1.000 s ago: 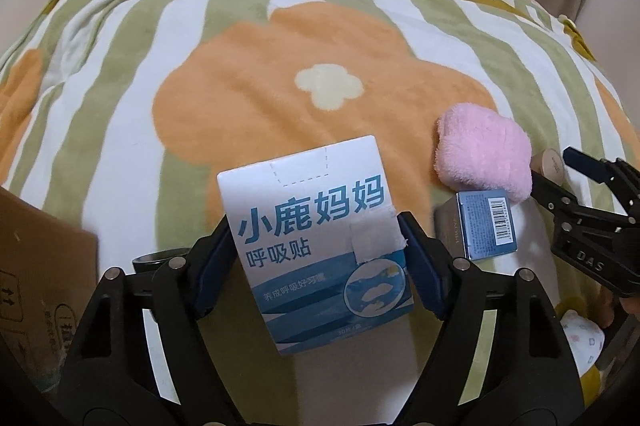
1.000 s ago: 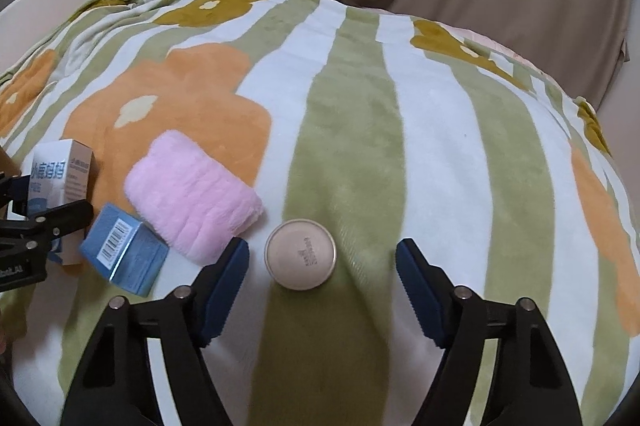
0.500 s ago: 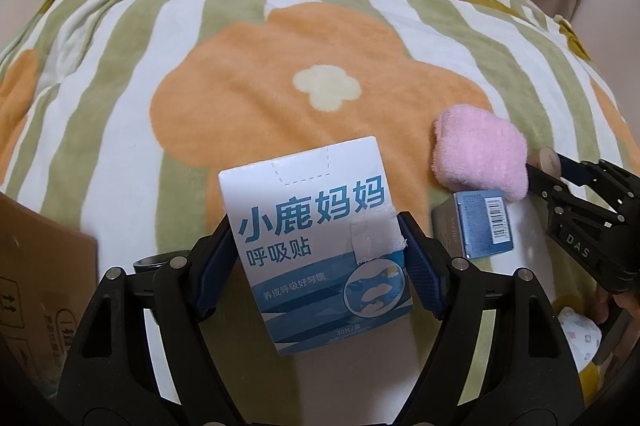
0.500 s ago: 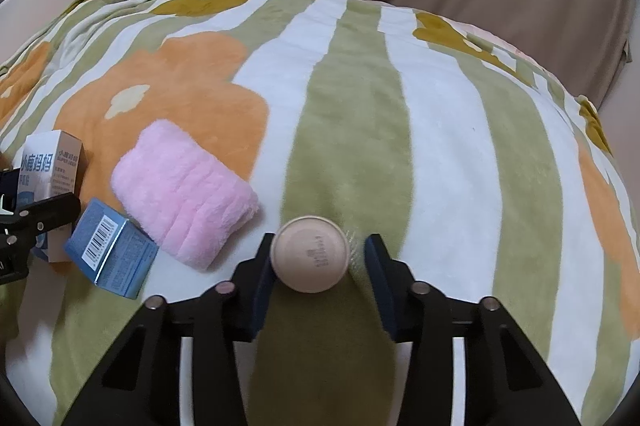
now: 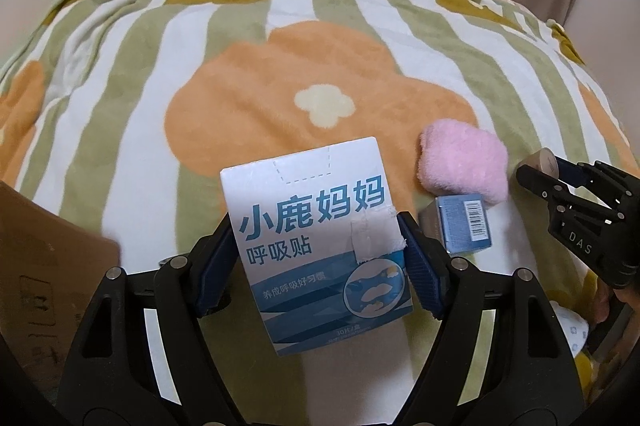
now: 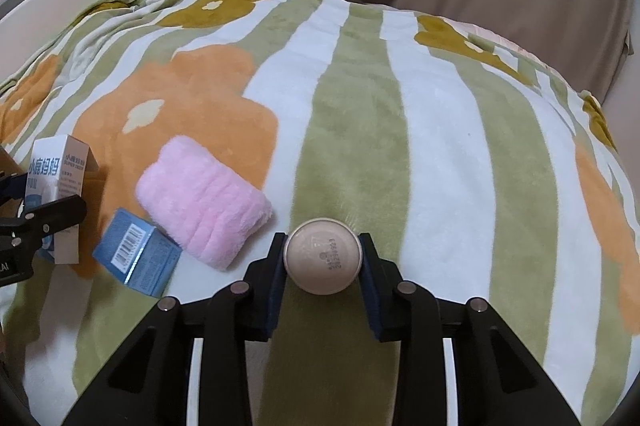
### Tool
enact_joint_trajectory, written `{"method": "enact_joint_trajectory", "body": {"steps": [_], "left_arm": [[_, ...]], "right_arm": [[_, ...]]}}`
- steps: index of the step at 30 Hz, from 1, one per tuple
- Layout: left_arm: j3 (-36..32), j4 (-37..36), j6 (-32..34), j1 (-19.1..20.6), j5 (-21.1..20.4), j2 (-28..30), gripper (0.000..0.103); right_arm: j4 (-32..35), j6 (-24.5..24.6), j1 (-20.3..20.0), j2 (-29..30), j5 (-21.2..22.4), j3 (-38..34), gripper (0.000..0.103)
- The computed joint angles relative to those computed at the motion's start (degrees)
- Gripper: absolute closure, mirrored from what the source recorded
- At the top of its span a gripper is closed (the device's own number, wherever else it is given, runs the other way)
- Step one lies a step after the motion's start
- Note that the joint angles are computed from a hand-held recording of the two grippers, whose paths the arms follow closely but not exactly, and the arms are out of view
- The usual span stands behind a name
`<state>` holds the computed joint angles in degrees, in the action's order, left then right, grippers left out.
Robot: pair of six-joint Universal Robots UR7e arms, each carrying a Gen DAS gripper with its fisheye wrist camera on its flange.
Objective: Organize objects
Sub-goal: 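Grasp the white-and-blue printed box with the left tool while the right tool grasps the wooden tin, then carry the printed box and wooden tin over the cardboard box with both tools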
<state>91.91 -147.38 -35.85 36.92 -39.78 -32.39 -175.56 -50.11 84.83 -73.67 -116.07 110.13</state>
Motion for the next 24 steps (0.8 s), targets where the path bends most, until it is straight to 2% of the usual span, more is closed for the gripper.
{"method": "enact_joint_trajectory", "body": {"steps": [14, 24], "left_arm": [[2.7, 0.0, 0.3, -4.7, 0.5, -4.9, 0.03], [6.1, 2.1, 0.1, -7.9, 2.0, -10.6, 0.03]], "right_arm": [[3.0, 0.9, 4.0, -6.5, -0.7, 2.8, 0.072], [7.5, 5.9, 9.1, -11.4, -1.7, 4.5, 0.072]]}}
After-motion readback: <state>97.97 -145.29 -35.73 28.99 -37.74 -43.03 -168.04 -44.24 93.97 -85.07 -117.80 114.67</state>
